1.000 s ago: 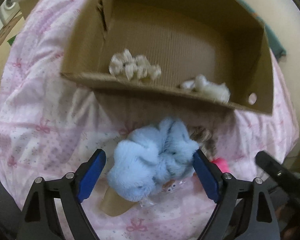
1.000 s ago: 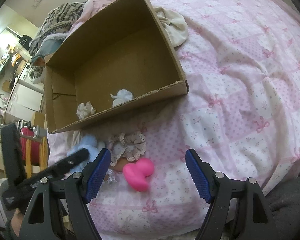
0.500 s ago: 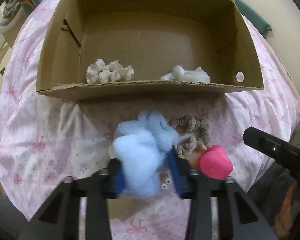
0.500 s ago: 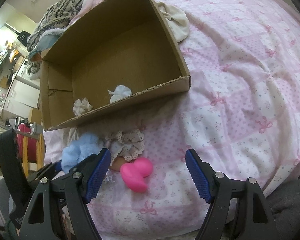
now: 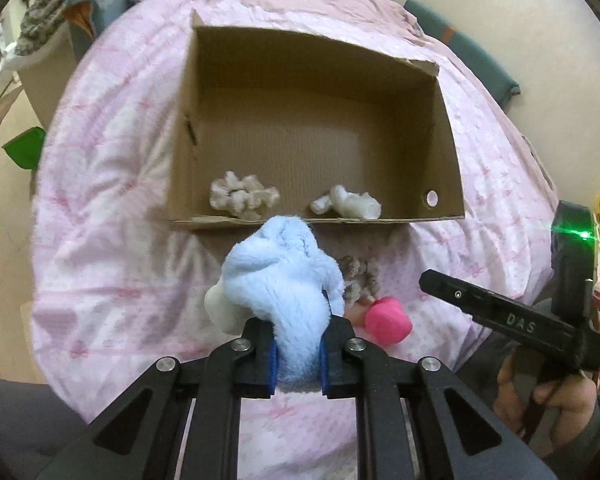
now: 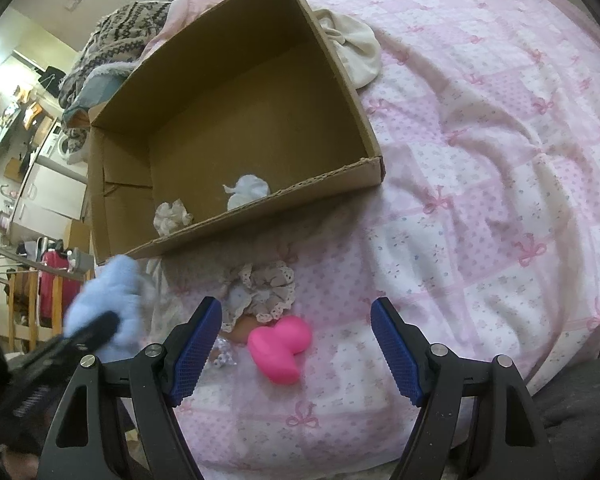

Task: Organize soft objects
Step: 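Grasp the light-blue fluffy scrunchie with the left tool, then grasp the pink rubber toy with the right tool while the left tool holds the blue scrunchie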

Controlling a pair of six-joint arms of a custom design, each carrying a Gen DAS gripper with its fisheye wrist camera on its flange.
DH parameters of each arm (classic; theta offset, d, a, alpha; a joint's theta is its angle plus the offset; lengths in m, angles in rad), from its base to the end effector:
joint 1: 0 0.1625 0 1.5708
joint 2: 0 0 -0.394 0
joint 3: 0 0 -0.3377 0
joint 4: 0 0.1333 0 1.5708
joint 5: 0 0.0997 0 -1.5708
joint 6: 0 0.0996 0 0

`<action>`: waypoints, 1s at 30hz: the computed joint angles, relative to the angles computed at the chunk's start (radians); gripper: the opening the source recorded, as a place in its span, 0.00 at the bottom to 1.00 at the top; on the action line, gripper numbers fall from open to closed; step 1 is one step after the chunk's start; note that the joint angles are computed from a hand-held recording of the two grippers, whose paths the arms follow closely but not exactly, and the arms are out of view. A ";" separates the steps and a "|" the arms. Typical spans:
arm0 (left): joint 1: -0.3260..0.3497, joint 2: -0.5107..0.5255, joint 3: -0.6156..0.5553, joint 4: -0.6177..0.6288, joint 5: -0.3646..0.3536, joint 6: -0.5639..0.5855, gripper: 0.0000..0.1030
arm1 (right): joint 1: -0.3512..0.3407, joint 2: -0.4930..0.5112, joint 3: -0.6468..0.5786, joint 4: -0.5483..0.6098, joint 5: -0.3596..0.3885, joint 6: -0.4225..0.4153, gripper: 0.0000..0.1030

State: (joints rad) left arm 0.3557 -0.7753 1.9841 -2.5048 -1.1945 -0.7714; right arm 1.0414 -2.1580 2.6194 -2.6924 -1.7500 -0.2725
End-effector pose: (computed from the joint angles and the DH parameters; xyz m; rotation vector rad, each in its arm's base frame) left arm -0.3831 -0.3236 0.0062 0.6634 2.6182 -0.2269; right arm -0.0129 -0.2508 0.3239 -0.4169 -2.5963 0.7370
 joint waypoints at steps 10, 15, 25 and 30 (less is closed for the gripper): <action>0.023 -0.038 0.067 0.022 0.021 -0.088 0.13 | 0.091 0.124 -0.005 -0.017 -0.127 0.026 0.79; 0.025 -0.026 0.063 0.022 0.031 -0.090 0.13 | 0.130 0.219 -0.009 -0.026 -0.186 0.026 0.79; 0.009 -0.017 0.062 0.023 0.059 -0.088 0.13 | 0.179 0.319 -0.002 -0.092 -0.269 0.013 0.53; 0.007 -0.015 0.064 0.027 0.072 -0.092 0.13 | 0.177 0.287 0.005 -0.088 -0.262 -0.010 0.42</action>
State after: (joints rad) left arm 0.3630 -0.7899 2.0478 -2.4775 -1.1226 -0.8635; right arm 1.2188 -1.8713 2.6246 -2.7804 -2.0120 -0.2827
